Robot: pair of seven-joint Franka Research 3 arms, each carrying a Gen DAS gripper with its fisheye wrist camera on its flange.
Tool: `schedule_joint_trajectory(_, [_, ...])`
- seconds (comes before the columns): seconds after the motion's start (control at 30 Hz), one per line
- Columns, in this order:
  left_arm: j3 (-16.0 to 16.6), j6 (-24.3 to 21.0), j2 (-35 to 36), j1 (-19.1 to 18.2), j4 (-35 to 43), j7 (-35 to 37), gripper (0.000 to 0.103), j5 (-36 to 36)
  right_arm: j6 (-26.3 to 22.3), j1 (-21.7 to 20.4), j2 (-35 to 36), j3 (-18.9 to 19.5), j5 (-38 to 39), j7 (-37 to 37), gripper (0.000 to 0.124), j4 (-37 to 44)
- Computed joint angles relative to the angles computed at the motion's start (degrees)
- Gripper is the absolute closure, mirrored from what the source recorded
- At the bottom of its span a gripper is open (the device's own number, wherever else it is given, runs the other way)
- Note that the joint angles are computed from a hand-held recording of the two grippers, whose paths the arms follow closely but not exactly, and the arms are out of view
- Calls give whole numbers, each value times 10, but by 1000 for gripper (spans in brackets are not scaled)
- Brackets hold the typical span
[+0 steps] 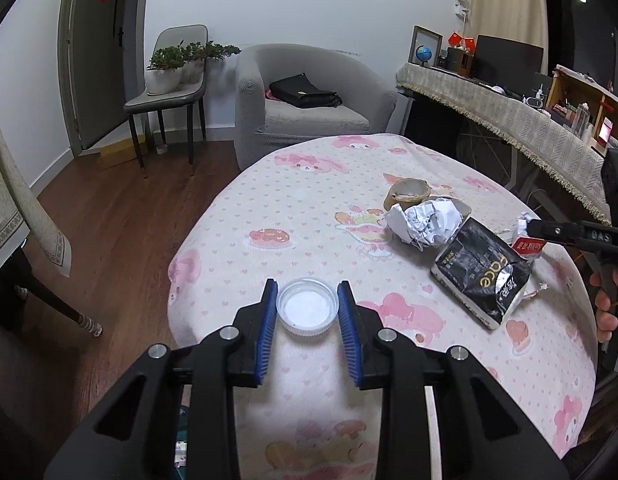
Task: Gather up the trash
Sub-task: 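Grasp the small white lid with the left gripper while the right gripper grasps the paper ball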
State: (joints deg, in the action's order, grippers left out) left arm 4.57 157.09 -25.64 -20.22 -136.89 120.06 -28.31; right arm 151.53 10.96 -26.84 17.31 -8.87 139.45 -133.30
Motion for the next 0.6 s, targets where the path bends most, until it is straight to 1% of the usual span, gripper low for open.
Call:
schedule_joint_trajectory(0.03, [1, -1, -2, 1, -1, 2, 71, 1, -1, 1, 4, 0, 3, 1, 66, 3])
schedule_joint_trajectory(0.07, [3, -3, -5, 2, -3, 4, 71, 2, -8, 2, 9, 0, 4, 2, 72, 8])
schedule_joint_trajectory(0.17, [14, -14, -12, 5, -4, 11, 71, -5, -31, -7, 13, 11, -18, 17, 76, 24])
schedule_joint_trajectory(0.27, [21, -20, -20, 11, -6, 16, 71, -10, -50, -25, 9, 30, -62, 50, 77, 41])
schedule_joint_trajectory(0.33, [27, -23, -26, 16, -8, 20, 71, -12, -72, -39, 7, 48, -104, 74, 77, 59])
schedule_joint_trajectory(0.4, [32, -29, -31, 20, -9, 23, 71, -15, -80, -39, 8, 53, -128, 89, 77, 71])
schedule_joint_trajectory(0.6, [41, -47, -43, 48, -15, 20, 71, -10, -66, -20, 41, 55, -169, 110, 77, 110])
